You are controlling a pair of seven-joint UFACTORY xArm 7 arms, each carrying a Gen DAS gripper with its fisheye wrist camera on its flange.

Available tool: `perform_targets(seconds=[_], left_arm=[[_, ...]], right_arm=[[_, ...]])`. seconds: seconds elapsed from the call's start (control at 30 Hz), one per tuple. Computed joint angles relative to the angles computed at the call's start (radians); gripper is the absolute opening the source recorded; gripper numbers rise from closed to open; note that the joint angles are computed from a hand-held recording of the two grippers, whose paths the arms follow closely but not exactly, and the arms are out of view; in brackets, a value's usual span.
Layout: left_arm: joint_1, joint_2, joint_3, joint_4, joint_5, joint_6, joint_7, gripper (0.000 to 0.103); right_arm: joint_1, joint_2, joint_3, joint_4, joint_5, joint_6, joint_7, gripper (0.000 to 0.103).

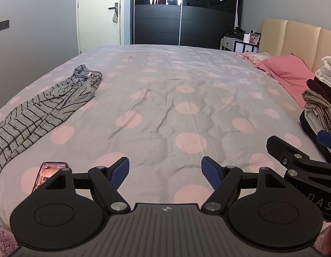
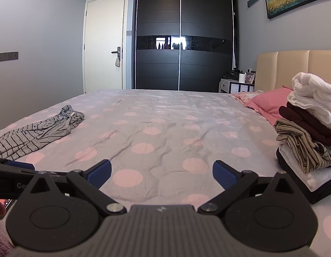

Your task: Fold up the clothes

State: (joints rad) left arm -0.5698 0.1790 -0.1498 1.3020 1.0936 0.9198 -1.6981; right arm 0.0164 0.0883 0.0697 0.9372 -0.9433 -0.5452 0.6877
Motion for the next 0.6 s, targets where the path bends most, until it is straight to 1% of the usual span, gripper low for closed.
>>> perform_targets(seconds=[0.07, 0.27, 0.5, 0.6], left_arm=[[0.001, 0.0, 0.0, 0.0, -0.005, -0.003, 0.001, 0.073], [-0.004, 0.006, -0.002, 0.007, -0.013, 0.005, 0.005, 0.073], [0.0, 0.001, 0.001, -0.004, -0.029, -0.012, 0.01, 0.073], [0.003, -0.002, 0.001, -0.009, -0.041, -0.017, 0.013, 0.073]], right_arm=[[-0.004, 0.001, -0.001, 0.003, -0.015, -0.004, 0.016, 0.102], [-0.007, -0.002, -0.005, -0.003, -0.022, -0.011, 0.016, 0.102], [-0.005, -0.004, -0.006, -0.001, -0.034, -0.002, 0.013, 0.102], [-0.006, -0.004, -0.005, 0.004, -0.053, 0.002, 0.028, 0.102]])
